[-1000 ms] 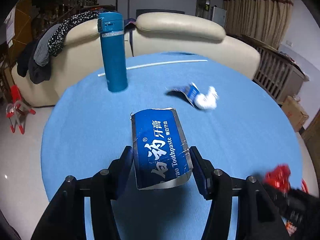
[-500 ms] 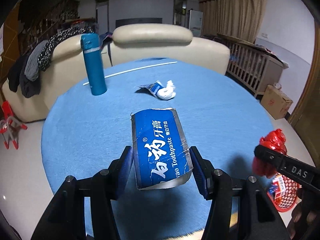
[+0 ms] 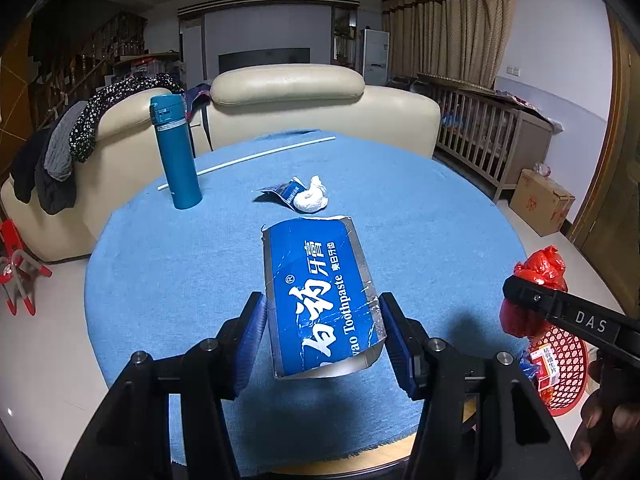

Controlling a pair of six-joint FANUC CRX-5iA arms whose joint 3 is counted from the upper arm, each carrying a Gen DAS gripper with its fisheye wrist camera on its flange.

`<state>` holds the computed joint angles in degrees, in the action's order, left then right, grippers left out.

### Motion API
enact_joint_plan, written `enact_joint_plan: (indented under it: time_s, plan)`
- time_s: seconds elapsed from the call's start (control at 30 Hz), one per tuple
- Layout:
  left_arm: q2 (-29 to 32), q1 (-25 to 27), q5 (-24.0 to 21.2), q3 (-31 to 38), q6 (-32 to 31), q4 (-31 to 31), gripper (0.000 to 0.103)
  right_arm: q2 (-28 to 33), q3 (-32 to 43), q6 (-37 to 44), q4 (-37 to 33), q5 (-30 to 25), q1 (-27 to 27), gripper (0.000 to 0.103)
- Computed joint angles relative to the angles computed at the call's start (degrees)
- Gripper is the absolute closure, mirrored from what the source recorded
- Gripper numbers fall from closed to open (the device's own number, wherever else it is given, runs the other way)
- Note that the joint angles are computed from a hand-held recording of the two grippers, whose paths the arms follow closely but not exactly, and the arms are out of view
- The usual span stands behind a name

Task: Collect trash
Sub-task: 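Carry the red bag over the basket and open the right gripper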

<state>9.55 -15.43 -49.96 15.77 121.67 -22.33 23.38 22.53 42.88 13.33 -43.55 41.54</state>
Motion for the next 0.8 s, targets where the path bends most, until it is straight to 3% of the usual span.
enact_joint_plan:
  time_s: [0.17,0.47,0.8]
  plan:
    - [0.8,-0.8,0.0,0.6,-1.5,0.5,0.044,-1.7,-3.0,-1.7,1.0,1.1,-0.6,0.051]
    - [3.8,-3.2,-0.6,4.4,-6.0,1.2,0.044,-8.9,-14.8,-11.9,6.9,5.9,-4.3,0.051]
    - [10.7,-6.5,-1.8,12.6,-15.2,7.2,0.045,-16.5,-26.7,-20.9,10.1,7.0,-11.4,0.051]
